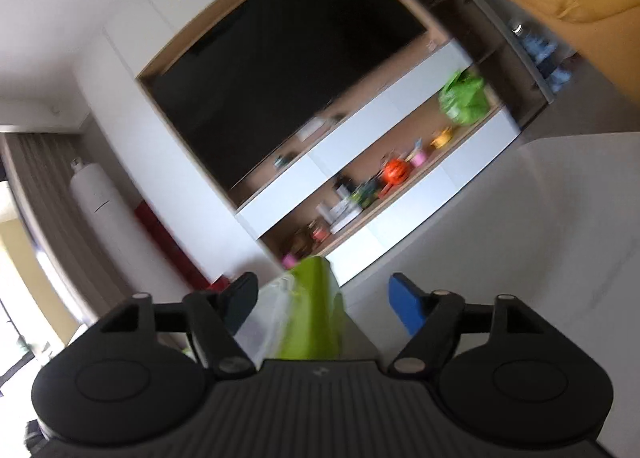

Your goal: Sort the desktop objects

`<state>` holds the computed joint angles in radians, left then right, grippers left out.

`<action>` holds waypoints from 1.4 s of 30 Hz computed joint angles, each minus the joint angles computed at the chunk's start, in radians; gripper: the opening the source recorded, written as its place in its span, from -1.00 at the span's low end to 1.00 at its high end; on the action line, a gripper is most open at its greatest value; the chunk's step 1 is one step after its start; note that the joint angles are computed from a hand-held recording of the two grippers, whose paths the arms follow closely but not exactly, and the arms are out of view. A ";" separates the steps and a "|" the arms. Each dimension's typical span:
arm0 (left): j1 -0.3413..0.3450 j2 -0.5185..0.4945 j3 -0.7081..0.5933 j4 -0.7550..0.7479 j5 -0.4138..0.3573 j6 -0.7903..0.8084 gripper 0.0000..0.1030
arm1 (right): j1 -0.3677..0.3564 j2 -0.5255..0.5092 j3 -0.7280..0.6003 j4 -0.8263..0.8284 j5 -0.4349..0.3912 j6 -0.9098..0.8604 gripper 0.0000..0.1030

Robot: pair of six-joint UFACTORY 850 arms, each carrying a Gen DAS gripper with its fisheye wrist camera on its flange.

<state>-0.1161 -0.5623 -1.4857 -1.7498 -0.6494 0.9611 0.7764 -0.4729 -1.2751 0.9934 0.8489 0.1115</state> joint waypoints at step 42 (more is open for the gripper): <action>-0.065 -0.007 -0.078 0.048 0.145 0.062 1.00 | 0.000 -0.145 -0.183 0.137 -0.039 -0.152 -0.78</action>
<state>-0.1808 -0.5693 -1.5640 -1.7021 -0.5046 1.0233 0.7763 -0.6176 -1.4585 1.1306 0.8100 -0.0405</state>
